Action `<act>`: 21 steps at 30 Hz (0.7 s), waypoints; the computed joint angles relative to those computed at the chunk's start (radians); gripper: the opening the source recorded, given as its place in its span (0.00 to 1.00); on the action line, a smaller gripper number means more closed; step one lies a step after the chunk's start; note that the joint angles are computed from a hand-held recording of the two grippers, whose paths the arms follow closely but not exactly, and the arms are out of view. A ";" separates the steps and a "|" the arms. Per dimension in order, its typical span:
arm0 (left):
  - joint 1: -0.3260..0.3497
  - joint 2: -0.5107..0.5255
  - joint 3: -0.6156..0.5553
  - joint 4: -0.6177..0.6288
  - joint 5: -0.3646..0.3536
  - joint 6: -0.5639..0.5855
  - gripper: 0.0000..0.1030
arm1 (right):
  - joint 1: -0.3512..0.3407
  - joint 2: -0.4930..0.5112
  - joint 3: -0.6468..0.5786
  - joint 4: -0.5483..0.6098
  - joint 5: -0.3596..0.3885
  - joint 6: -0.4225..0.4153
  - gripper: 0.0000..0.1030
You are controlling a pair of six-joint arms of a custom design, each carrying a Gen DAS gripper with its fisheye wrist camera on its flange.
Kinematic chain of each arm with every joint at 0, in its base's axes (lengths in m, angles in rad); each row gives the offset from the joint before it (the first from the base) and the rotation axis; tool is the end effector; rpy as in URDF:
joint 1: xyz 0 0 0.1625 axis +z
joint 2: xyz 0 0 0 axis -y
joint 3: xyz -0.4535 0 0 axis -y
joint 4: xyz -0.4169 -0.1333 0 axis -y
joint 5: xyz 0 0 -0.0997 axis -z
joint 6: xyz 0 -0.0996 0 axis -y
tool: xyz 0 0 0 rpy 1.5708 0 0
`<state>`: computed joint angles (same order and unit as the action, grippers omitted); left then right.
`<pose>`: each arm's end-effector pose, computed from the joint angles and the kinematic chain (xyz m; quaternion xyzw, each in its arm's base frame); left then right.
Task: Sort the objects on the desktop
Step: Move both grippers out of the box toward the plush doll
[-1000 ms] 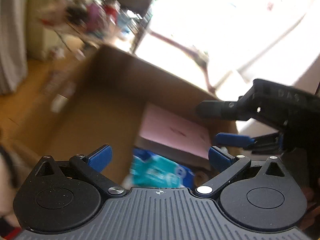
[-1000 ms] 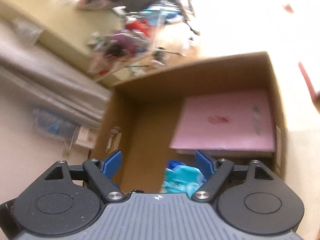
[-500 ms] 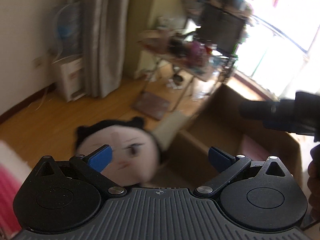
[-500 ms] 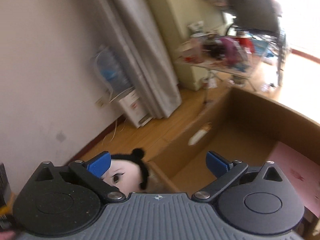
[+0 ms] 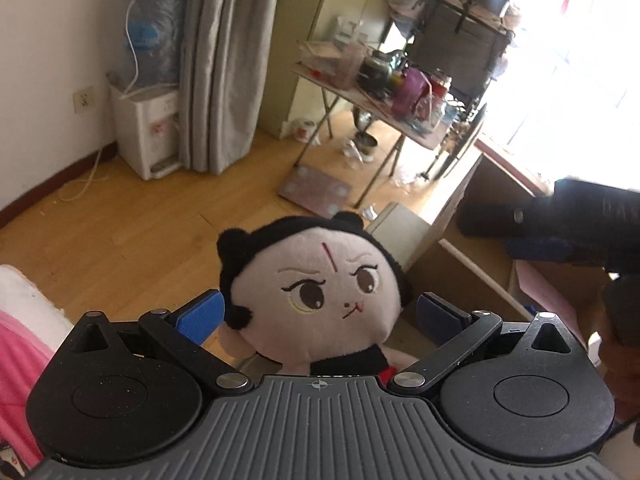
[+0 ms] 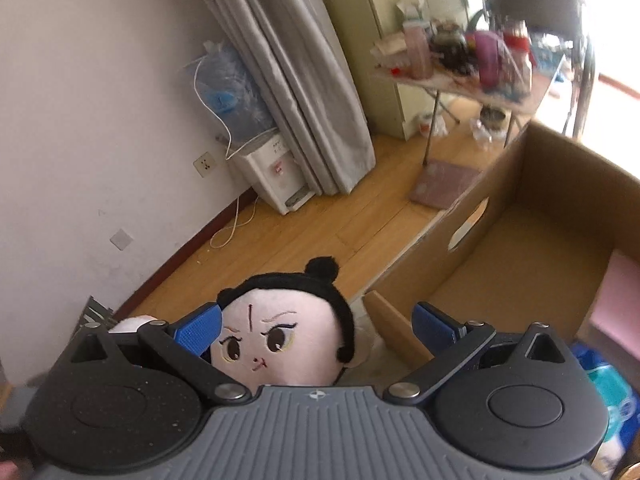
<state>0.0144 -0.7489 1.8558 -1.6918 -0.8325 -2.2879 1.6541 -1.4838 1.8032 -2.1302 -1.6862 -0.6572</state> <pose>-0.5094 -0.2077 -0.0254 -0.1344 0.8283 -0.4503 0.3050 0.1676 -0.5435 0.4110 0.3522 -0.9265 0.0984 0.0887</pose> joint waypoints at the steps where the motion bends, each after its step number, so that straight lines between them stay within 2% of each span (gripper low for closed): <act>1: 0.002 -0.007 0.021 -0.036 -0.001 0.011 1.00 | 0.001 0.007 -0.003 0.007 0.004 0.012 1.00; 4: 0.016 -0.035 0.096 -0.184 -0.006 0.046 1.00 | 0.009 0.036 -0.014 0.016 -0.004 0.036 1.00; 8: 0.033 -0.060 0.178 -0.344 -0.006 0.035 1.00 | 0.022 0.076 -0.027 0.023 -0.023 0.064 1.00; 10: 0.038 -0.067 0.205 -0.389 -0.005 0.024 1.00 | 0.026 0.092 -0.037 0.036 -0.018 0.067 1.00; 17: 0.027 -0.088 0.260 -0.426 -0.017 -0.065 1.00 | 0.055 0.141 -0.044 0.019 -0.042 0.033 1.00; 21: 0.040 -0.093 0.329 -0.603 -0.016 -0.009 1.00 | 0.072 0.179 -0.051 -0.011 -0.089 0.052 1.00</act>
<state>0.0548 -0.8423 2.1849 -2.2948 -0.8485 -2.2966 1.7263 -1.3051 1.7521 -2.1408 -1.7749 -0.6057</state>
